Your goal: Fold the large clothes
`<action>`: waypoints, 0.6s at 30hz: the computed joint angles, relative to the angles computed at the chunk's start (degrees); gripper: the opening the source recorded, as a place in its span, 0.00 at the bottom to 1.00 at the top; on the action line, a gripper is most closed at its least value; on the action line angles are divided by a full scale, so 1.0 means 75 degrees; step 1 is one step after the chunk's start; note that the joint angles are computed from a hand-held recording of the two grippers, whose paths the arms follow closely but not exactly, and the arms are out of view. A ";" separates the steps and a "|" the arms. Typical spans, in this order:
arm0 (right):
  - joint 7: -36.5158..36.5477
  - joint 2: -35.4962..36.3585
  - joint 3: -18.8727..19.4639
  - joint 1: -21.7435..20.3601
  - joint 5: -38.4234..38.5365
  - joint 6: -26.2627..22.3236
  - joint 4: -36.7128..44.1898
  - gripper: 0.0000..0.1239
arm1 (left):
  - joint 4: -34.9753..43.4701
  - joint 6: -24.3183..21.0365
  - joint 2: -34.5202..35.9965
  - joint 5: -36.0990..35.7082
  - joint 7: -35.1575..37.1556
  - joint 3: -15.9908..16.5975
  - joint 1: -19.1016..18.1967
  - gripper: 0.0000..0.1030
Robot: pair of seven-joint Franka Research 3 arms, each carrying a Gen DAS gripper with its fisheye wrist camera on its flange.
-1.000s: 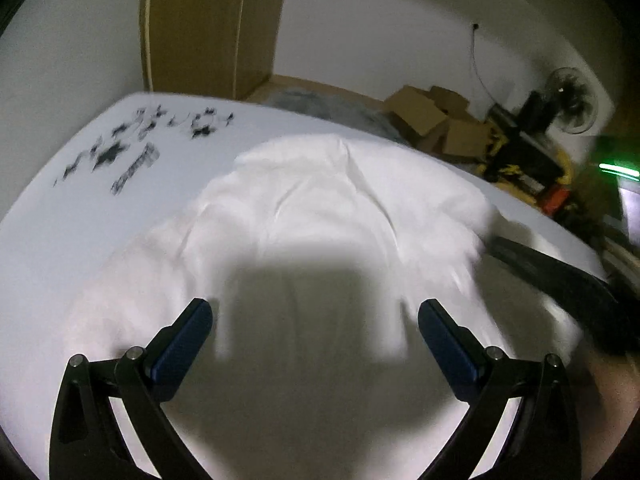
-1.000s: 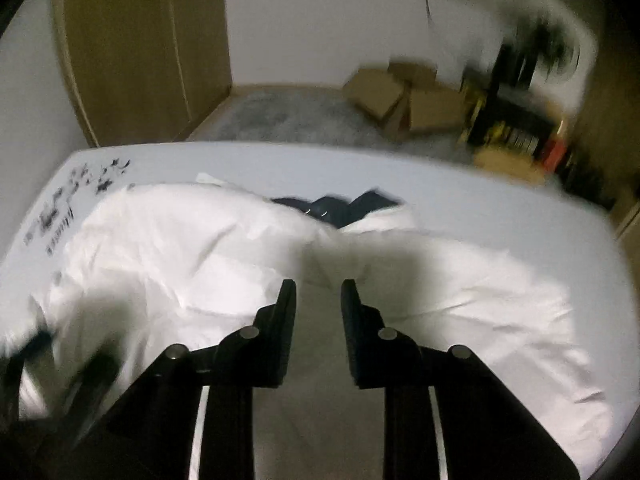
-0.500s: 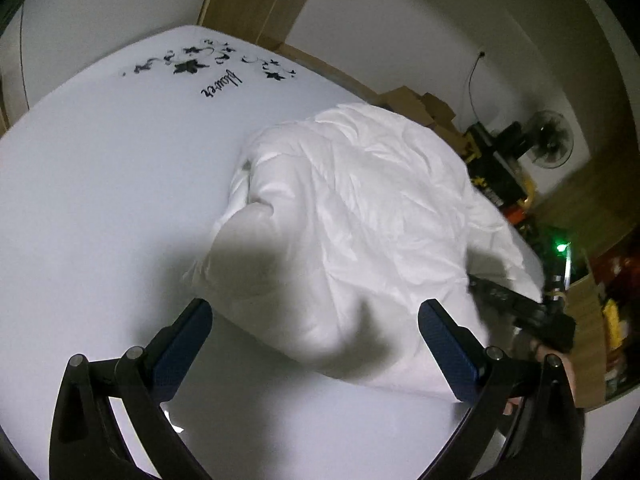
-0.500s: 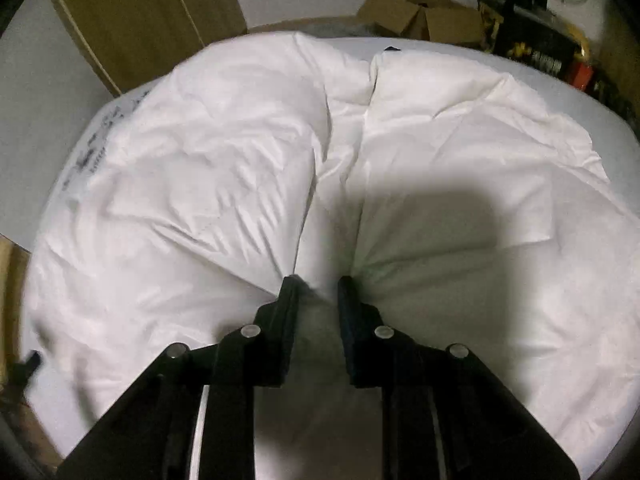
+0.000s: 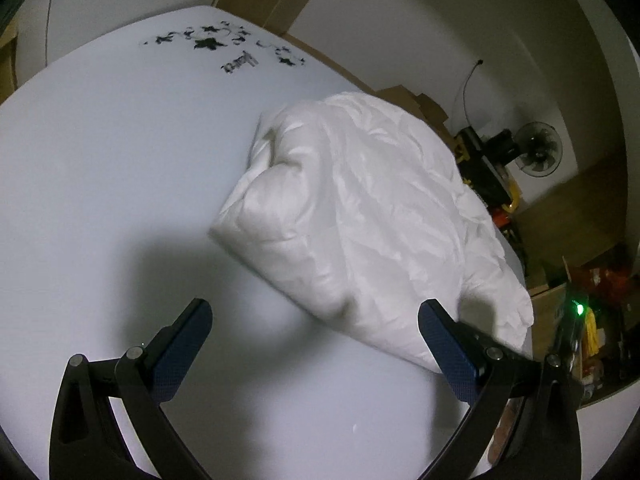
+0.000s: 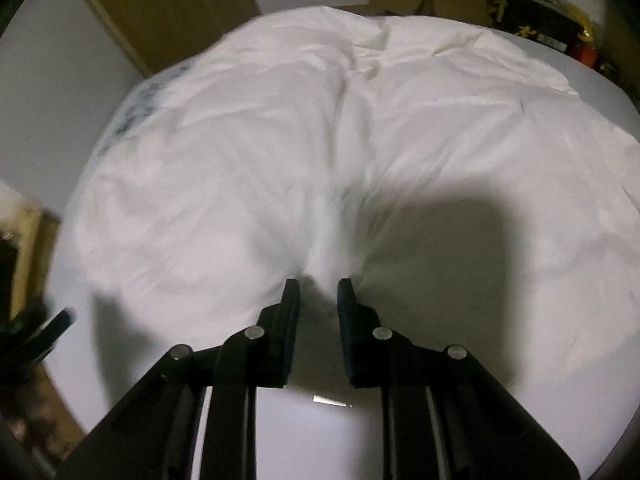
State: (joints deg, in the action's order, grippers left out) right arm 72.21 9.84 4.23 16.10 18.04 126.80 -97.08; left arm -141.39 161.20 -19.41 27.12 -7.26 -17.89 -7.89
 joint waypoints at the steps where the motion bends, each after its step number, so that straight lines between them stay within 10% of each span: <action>1: 0.0056 -0.0044 -0.0006 0.0067 -0.0262 -0.0023 -0.0112 0.16 | -0.0017 -0.0002 0.0005 -0.0052 -0.0029 0.0013 -0.0019 1.00; 10: 0.0280 0.0222 0.0047 0.0496 -0.1417 0.0669 -0.0156 0.16 | -0.0357 0.0660 -0.0073 -0.0330 -0.0050 0.0033 -0.0049 1.00; 13: 0.0110 0.0178 0.0104 0.0414 -0.0997 0.0976 -0.0278 0.18 | -0.0896 0.1796 -0.0067 -0.0755 -0.0232 0.0238 -0.0065 1.00; 15: -0.0238 0.0015 0.0186 0.0041 0.0419 0.0554 -0.0273 0.29 | -0.1283 0.2888 0.0027 -0.1083 -0.0330 0.0299 0.0009 1.00; 18: -0.0618 -0.0349 0.0097 -0.0301 0.1806 0.0614 -0.0470 0.71 | -0.1559 0.4089 0.0306 -0.1546 -0.0381 -0.0059 0.0520 1.00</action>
State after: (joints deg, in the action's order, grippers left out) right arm 67.58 7.22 4.96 13.84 31.59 131.41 -100.60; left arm -153.08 191.87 -17.11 15.53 -10.12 -18.33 -3.99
